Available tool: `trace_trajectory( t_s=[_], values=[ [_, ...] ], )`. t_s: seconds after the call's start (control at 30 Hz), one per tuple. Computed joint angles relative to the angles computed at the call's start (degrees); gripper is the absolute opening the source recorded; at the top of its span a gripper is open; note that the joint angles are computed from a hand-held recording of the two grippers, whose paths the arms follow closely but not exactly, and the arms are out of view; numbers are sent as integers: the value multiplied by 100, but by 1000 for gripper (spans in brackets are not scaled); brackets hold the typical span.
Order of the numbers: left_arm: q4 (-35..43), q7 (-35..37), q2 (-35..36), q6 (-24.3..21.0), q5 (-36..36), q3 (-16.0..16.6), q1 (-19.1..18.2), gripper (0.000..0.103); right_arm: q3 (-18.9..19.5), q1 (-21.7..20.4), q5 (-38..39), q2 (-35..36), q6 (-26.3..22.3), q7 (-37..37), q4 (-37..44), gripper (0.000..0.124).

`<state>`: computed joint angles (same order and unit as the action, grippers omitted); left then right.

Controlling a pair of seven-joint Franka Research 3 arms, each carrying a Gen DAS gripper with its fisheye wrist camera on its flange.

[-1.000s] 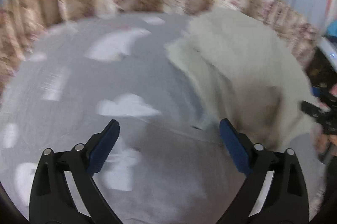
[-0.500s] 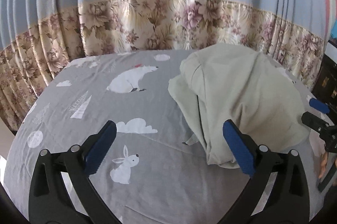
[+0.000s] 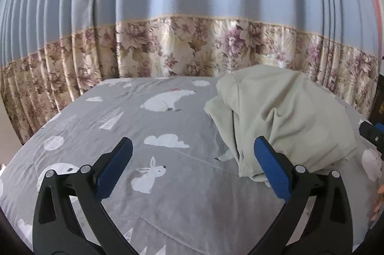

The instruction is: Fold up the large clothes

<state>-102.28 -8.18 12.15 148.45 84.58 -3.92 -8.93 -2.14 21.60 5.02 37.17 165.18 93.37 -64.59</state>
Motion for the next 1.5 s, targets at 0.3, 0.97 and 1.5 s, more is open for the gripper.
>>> trace_trajectory(
  t_s=[0.3,0.97,1.5],
  values=[
    [-263,-754,-241,-834,914,-145,-181,100,-1578,1149,-1065,-321,1157,1103,-858,101],
    [-246,-688,-227,-769,921,-208,-102,100,-1951,1410,-955,-407,1330,1329,-1074,101],
    [-306,-753,-266,-660,972,-223,-91,100,-1912,1381,-1029,-431,1316,1301,-1100,101]
  ],
)
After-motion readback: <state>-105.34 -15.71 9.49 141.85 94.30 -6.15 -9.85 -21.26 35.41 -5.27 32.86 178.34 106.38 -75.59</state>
